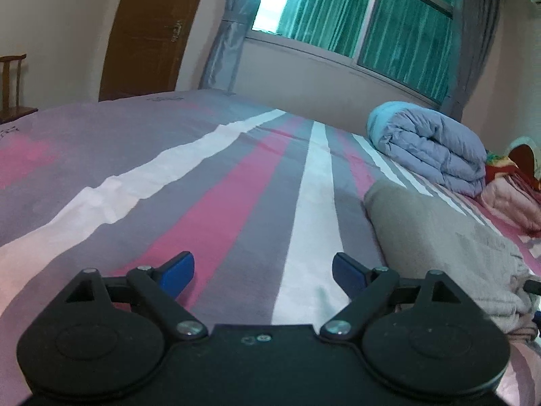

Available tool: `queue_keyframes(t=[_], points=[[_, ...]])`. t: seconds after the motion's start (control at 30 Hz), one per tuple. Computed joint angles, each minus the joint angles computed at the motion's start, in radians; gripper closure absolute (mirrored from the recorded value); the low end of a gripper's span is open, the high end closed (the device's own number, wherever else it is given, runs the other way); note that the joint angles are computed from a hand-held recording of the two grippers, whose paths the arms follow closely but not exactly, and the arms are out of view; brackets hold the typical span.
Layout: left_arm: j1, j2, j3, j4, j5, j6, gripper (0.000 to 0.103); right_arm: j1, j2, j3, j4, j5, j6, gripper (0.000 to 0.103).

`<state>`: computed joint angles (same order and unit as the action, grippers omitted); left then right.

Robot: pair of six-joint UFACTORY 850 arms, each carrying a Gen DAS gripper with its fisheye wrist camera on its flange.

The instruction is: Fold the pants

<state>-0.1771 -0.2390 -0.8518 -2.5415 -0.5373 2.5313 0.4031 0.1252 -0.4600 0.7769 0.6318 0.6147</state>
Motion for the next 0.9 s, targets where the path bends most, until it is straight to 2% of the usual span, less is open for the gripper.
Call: queue_keyframes(t=[0.07,0.1,0.13,0.2,0.3,0.4,0.43,0.5,0.6,0.63,0.8,0.9], points=[[-0.003,0.005,0.005,-0.01,-0.005,0.02,0.02,-0.013,-0.019,-0.021,-0.001,-0.023,-0.041,0.06],[-0.004,0.006,0.007,-0.005,-0.007,0.022,0.02,-0.012,-0.016,-0.02,-0.001,-0.018,-0.044,0.07],[-0.005,0.009,0.009,-0.009,-0.008,0.032,0.02,-0.001,-0.004,-0.006,0.025,0.021,-0.039,0.073],[-0.008,0.014,0.016,-0.008,-0.015,0.049,0.02,0.015,0.011,0.005,0.084,0.043,-0.045,0.072],[-0.015,0.025,0.03,-0.019,-0.028,0.097,0.019,-0.003,0.012,0.004,0.025,-0.005,0.02,0.069],[-0.015,0.043,0.054,0.006,-0.063,0.113,0.017,0.032,0.047,0.012,0.119,0.016,-0.086,0.067],[-0.013,0.051,0.064,0.029,-0.083,0.107,0.017,0.046,0.06,0.014,0.144,0.016,-0.12,0.062],[-0.006,0.065,0.082,0.094,-0.124,0.083,0.017,0.064,0.084,0.019,0.195,-0.001,-0.181,0.06],[-0.006,0.078,0.096,0.177,-0.151,0.053,0.022,0.107,0.117,0.041,0.227,0.059,-0.211,0.041],[-0.009,0.08,0.098,0.201,-0.155,0.046,0.023,0.117,0.12,0.04,0.25,0.078,-0.237,0.038],[-0.038,0.075,0.095,0.272,-0.133,0.063,0.026,0.132,0.121,0.053,0.241,0.095,-0.187,0.038],[-0.057,0.055,0.075,0.303,-0.085,0.055,0.026,0.122,0.114,0.053,0.196,0.098,-0.144,0.038]])
